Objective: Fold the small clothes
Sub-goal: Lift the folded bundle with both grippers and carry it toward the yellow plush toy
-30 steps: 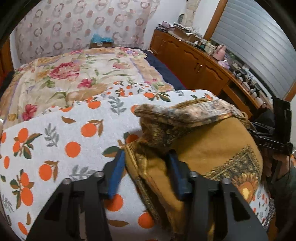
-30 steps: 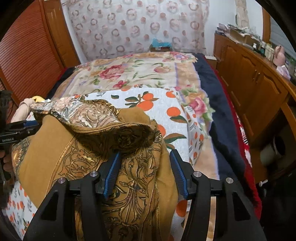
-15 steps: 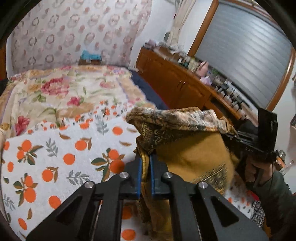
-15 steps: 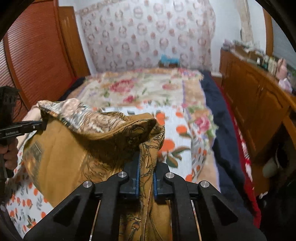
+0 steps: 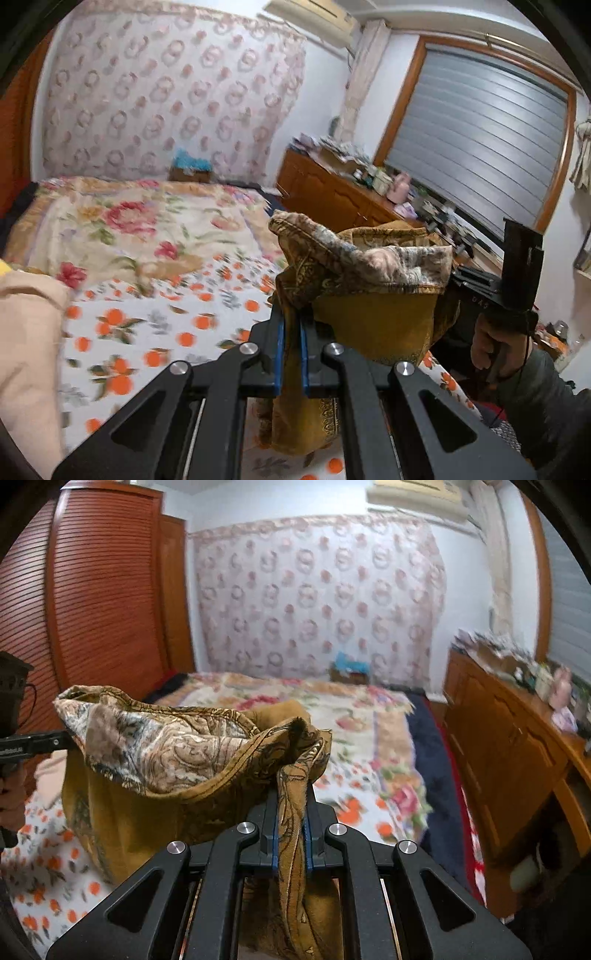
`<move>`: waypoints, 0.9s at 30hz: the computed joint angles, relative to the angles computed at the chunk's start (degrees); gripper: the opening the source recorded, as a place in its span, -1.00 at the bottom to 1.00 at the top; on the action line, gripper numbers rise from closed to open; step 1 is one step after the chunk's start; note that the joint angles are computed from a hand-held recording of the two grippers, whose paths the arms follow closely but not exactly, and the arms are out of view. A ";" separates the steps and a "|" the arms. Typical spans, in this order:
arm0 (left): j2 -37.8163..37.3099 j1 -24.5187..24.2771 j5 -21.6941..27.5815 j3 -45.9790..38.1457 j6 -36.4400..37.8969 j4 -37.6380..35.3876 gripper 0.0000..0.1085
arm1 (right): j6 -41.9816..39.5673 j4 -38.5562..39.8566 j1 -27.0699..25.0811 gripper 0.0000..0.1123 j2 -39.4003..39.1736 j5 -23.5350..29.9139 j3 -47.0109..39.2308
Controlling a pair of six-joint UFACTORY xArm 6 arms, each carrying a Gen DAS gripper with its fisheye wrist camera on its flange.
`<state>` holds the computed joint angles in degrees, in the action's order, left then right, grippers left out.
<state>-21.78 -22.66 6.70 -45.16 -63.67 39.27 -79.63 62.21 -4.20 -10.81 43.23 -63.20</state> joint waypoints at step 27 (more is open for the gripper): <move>-73.77 27.01 33.44 48.23 16.03 -25.45 -0.94 | 24.86 -29.60 50.00 -0.88 35.08 -3.38 -42.13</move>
